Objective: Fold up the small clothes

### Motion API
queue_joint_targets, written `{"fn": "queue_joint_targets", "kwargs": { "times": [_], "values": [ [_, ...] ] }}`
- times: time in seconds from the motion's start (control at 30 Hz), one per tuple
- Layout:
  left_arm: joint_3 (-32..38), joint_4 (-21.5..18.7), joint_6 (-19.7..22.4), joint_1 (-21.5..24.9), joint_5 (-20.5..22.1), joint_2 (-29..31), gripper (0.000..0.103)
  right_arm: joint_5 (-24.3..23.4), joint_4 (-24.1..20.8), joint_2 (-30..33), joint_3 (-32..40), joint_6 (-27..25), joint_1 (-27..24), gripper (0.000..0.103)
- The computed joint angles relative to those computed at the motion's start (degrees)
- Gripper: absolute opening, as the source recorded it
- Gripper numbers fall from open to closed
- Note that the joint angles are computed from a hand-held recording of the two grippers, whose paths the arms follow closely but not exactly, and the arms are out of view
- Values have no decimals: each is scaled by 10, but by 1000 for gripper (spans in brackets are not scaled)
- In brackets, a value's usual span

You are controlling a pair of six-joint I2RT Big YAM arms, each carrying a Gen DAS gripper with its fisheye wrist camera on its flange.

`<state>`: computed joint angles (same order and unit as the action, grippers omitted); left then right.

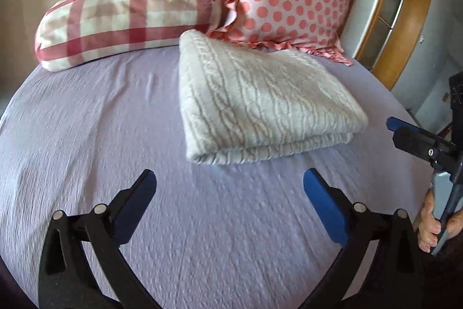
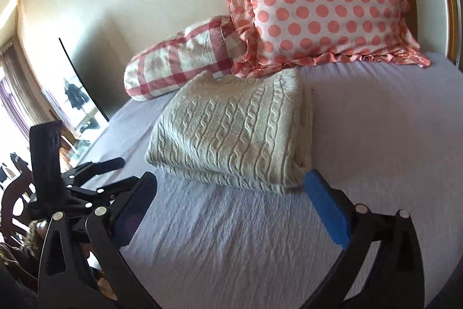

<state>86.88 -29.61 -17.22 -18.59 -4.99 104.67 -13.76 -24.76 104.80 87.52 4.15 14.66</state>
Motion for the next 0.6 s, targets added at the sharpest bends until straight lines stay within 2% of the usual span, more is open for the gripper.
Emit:
{"fn": "queue_joint_targets", "kwargs": {
  "times": [0.07,0.1,0.23,0.4,0.53,0.6],
  "values": [
    [14,-33,-17,1,-22,14,101,71,-34,13,11,-19,17,102],
    [18,-45,-22,3,-26,19,101,86,-44,22,17,-25,22,102],
    [36,-81,-33,9,-40,37,101,74,-72,46,35,-9,22,102],
    [30,-77,-31,9,-47,36,101,118,-84,54,36,0,31,102],
    [47,-103,-21,-1,-75,48,101,161,-106,62,50,-11,43,102],
    [53,-113,-18,-4,-84,51,101,167,-108,63,51,-6,44,102]
  ]
}}
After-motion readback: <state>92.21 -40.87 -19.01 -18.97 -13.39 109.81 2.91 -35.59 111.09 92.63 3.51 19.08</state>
